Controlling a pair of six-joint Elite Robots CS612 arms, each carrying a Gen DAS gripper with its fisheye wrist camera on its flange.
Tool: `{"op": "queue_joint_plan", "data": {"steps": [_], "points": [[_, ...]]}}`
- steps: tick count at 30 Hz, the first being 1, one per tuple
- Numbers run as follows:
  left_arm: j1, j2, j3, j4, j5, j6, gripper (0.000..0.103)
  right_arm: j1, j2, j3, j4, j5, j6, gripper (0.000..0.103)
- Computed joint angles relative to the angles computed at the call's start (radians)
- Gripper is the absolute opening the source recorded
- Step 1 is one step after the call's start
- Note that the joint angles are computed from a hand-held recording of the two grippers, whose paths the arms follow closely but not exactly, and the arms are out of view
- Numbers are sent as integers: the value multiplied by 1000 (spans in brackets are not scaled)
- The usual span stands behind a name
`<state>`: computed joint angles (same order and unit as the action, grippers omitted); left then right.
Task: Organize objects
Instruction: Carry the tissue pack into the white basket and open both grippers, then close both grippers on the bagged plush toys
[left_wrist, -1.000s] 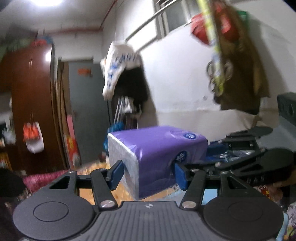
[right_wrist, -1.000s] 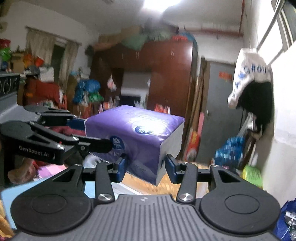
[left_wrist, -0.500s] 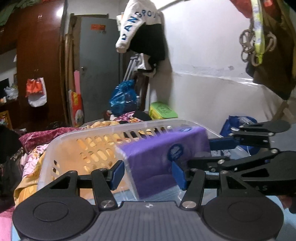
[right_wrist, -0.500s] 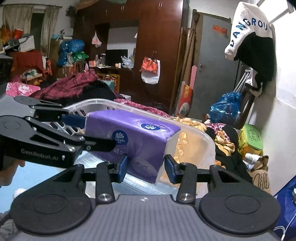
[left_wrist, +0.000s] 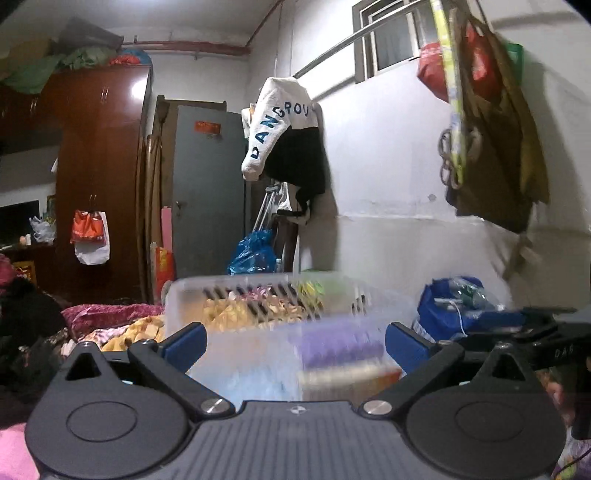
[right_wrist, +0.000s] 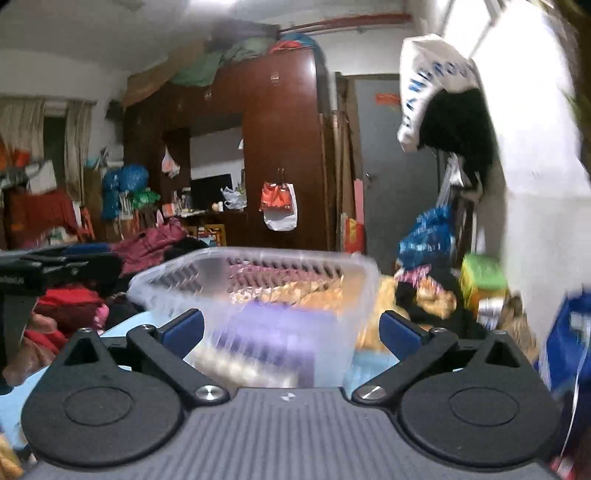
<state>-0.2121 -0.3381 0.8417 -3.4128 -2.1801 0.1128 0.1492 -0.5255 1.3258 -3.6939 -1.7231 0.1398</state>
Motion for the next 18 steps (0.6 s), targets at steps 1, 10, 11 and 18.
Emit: {"op": "queue_joint_plan", "data": {"steps": [1, 10, 11, 18], "points": [[6, -10, 37, -28, 5, -15, 103, 7, 4, 21, -29, -13, 29, 103], [57, -64, 315, -296, 76, -16, 103, 78, 52, 64, -144, 69, -43, 103], [60, -67, 325, -292, 65, 16, 103, 88, 59, 55, -158, 57, -84, 103], [47, -69, 364, -243, 77, 242, 94, 100, 65, 42, -101, 120, -174, 62]]}}
